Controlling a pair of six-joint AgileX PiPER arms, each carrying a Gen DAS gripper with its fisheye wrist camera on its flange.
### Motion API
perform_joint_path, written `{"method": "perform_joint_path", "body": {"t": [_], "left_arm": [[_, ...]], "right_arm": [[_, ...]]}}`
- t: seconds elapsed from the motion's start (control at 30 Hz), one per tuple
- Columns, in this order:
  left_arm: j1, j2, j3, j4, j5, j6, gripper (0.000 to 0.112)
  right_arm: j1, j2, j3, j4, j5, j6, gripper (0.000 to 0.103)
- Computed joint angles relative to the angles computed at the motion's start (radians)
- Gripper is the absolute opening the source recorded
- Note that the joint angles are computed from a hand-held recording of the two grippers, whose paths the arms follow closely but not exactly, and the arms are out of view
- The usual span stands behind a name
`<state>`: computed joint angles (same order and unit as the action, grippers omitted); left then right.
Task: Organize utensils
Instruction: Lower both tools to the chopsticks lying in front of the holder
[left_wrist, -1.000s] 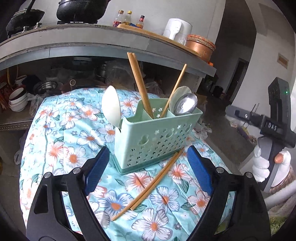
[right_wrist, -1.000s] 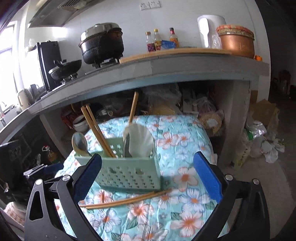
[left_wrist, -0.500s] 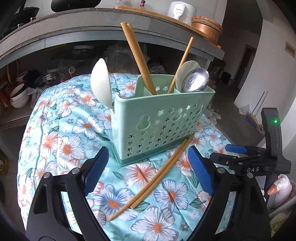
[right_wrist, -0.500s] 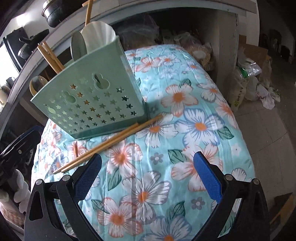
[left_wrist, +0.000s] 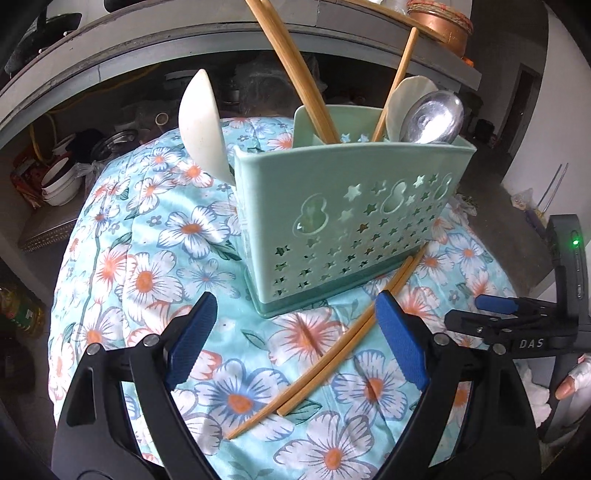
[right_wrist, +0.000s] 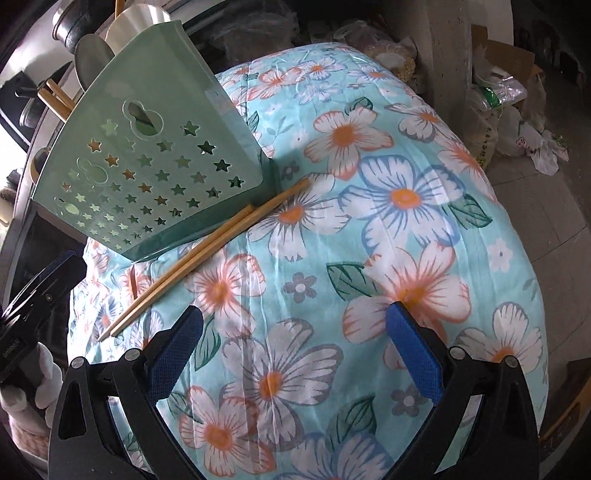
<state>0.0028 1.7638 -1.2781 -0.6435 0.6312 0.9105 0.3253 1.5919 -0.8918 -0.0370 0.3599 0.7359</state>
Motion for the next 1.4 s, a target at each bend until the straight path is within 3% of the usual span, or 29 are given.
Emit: {"method": "perform_joint_path", "body": {"t": [0.13,0.37,0.57,1.03,1.33,1.4], "left_arm": [[-0.056,0.010,0.001,0.223,-0.074,-0.215,0.083],[-0.113,0.033,-0.005,0.436,-0.093,-0.440,0.083],[-0.127,0.042,-0.009,0.507,-0.085,-0.504,0.083],[-0.129,0.058,-0.023,0.518,-0.077,-0.516,0.083],[-0.126,0.060,-0.024,0.513,-0.077,-0.509,0.083],[-0.124,0.059,-0.021,0.508,-0.080,-0.503,0.083]], "right_arm": [[-0.004,0.004,0.001,0.012,-0.012,-0.030,0.097],[0.025,0.015,-0.021,-0.069,0.029,-0.002,0.097],[0.011,0.006,-0.005,-0.017,0.004,-0.065,0.097],[0.002,0.006,-0.007,0.035,0.010,-0.133,0.097],[-0.020,0.005,-0.013,0.140,0.032,-0.261,0.097],[-0.042,0.001,-0.019,0.224,0.048,-0.338,0.097]]}}
